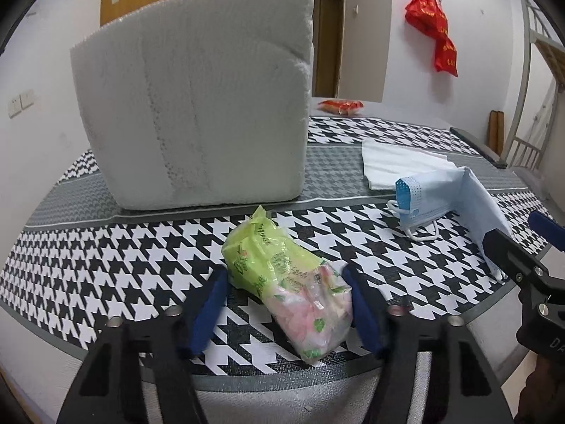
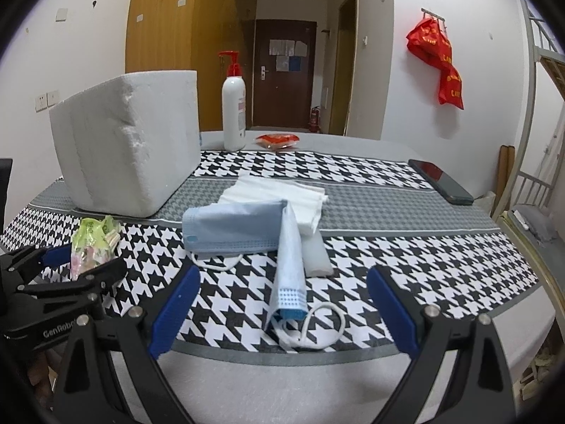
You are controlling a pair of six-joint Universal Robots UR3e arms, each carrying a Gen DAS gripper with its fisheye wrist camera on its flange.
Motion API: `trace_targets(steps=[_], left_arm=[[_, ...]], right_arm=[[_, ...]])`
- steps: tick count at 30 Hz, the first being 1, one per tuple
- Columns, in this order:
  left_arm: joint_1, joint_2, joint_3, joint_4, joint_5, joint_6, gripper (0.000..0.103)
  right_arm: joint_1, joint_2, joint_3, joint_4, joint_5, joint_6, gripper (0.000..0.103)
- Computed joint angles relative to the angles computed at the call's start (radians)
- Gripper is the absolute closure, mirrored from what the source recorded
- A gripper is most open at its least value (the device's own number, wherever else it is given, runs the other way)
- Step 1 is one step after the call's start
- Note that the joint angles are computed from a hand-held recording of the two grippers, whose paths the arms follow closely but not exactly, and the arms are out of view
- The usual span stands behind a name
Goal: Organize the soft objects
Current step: 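Close the left gripper on the green snack bag while the right gripper grasps the blue mask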
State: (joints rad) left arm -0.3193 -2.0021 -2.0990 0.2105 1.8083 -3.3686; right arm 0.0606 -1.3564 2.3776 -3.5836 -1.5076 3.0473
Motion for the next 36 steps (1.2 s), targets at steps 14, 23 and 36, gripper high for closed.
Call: trace_targets(steps=[14,23,36], left_arm=[[0.007,-0.05,-0.004,0.106,-0.025,0.05,0.074],[0.022,-0.051,-0.012,0.123,-0.053,0.061,0.076],[0.019,-0.003,-0.097,0.172,-0.063,0.061,0.076]], right_arm=[[-0.017,0.015,-0.042,0.1,0.034,-0.003,0.051],[-0.023,0.005,-0.045,0.141,0.021,0.009,0.084],[-0.022,-0.067,0.006,0.104,0.007,0.022,0.088]])
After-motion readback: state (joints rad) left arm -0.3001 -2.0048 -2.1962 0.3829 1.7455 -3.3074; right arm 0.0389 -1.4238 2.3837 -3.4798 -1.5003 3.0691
